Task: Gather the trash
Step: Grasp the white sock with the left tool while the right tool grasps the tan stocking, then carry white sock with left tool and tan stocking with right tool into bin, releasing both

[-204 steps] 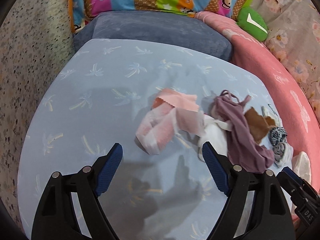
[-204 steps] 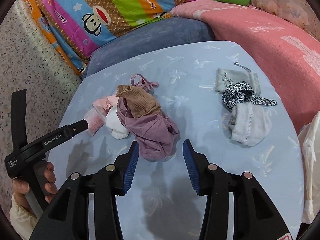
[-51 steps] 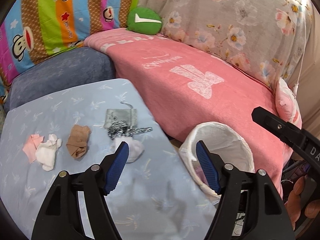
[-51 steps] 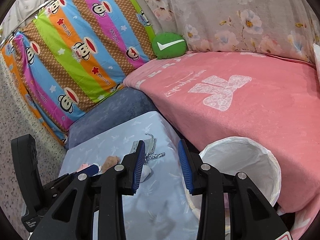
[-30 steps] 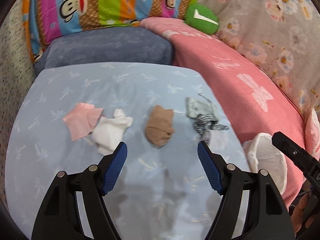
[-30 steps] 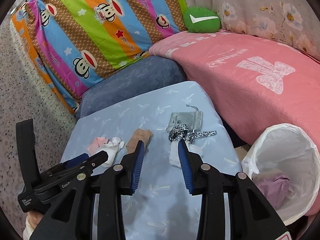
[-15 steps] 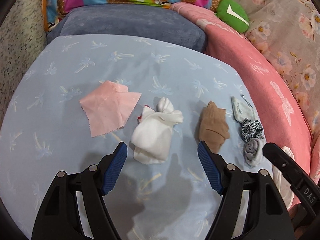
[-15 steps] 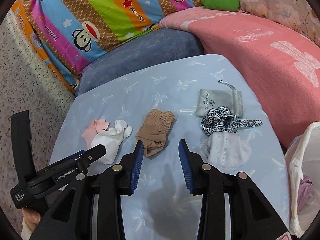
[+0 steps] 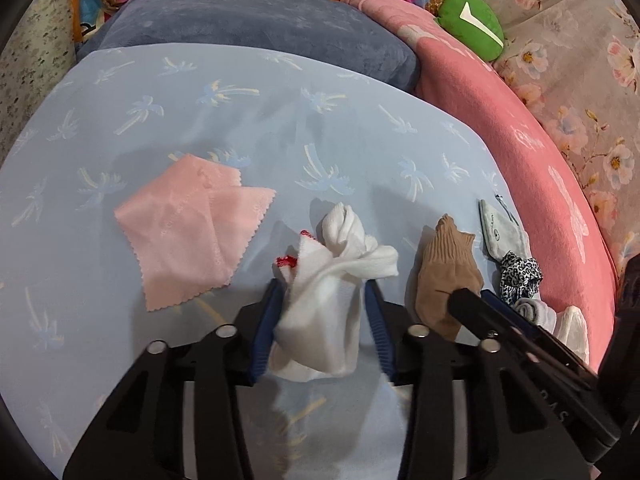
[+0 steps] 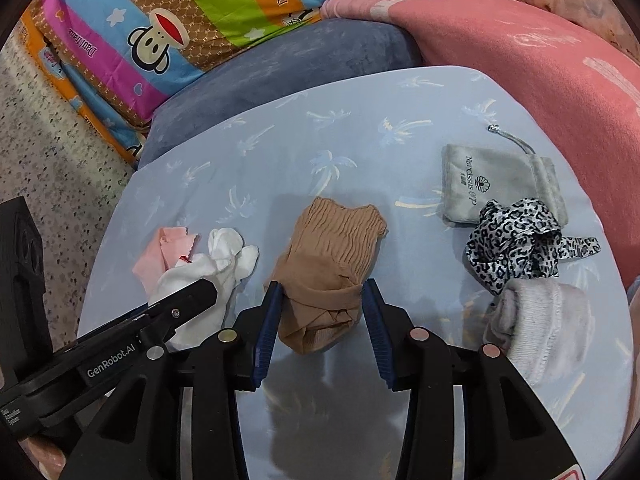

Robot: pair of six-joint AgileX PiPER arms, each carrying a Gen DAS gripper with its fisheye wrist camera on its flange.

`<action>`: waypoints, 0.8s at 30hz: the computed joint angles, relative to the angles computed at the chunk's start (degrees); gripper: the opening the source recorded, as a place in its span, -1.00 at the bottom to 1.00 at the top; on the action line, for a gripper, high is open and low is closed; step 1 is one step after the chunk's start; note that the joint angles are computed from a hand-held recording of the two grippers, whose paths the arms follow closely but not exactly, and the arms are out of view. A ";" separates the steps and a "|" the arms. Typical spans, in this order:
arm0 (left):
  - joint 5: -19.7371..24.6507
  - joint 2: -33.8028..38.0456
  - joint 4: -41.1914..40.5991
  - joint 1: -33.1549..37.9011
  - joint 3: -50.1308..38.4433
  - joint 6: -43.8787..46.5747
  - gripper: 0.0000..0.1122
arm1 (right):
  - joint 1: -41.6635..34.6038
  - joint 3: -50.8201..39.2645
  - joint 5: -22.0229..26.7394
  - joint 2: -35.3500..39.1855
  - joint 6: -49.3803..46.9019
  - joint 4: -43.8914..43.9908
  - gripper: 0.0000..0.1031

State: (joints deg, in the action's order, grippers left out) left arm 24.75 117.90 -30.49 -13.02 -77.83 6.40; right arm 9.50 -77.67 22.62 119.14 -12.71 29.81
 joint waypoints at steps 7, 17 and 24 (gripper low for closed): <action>-0.99 -0.21 -0.69 -0.36 1.07 1.90 -0.62 | -0.41 -0.35 1.20 1.79 -4.05 5.12 -0.56; -2.19 -6.04 -0.21 -2.19 4.23 1.39 -0.67 | -1.18 6.71 -0.69 -7.00 -6.55 6.99 -0.79; -3.75 -12.24 4.73 -5.75 6.32 -4.29 -0.67 | -2.96 13.01 -1.26 -18.09 -7.91 8.30 -0.79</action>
State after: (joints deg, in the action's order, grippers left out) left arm 21.01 105.66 -25.76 -18.77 -71.51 2.11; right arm 6.54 -64.65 21.36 101.04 -20.62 38.11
